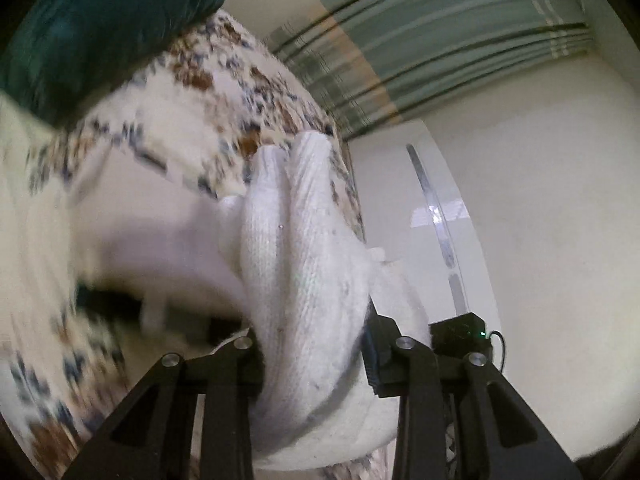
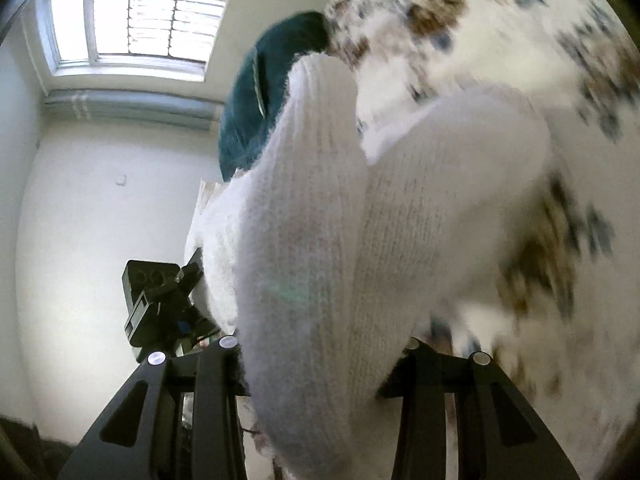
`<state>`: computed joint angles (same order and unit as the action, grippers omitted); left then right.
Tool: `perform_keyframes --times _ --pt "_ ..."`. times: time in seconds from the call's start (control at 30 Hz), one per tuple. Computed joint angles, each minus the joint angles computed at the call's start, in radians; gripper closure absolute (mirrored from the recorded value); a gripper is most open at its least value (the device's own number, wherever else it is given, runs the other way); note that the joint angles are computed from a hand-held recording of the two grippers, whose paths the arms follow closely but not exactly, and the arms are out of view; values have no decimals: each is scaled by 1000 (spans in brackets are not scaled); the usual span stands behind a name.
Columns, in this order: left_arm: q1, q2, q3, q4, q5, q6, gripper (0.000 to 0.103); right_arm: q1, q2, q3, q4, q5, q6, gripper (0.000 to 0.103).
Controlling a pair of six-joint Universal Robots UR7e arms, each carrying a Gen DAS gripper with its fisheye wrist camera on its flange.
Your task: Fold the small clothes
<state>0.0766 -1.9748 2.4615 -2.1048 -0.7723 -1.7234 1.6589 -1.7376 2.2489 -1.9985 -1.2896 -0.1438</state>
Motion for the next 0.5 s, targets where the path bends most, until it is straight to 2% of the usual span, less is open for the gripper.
perform_keyframes --times 0.03,0.13,0.27,0.37,0.4,0.43,0.5 --pt "86 17 -13 -56 -8 101 74 26 83 -17 -80 -6 24 62" --pt "262 9 -14 -112 -51 262 73 64 280 -54 -243 -35 97 62" --pt "472 78 0 -233 -141 421 71 59 468 -147 -310 -107 132 62" --pt "586 128 0 -288 -213 486 70 58 558 -197 -344 -168 146 60" --pt "616 145 -6 -295 -238 499 70 69 584 -215 -348 -214 137 59" --pt "636 161 -8 -306 -260 503 69 83 607 -234 -344 -252 129 56" --pt "631 169 -27 -248 -257 479 64 119 621 -257 -322 -350 116 45"
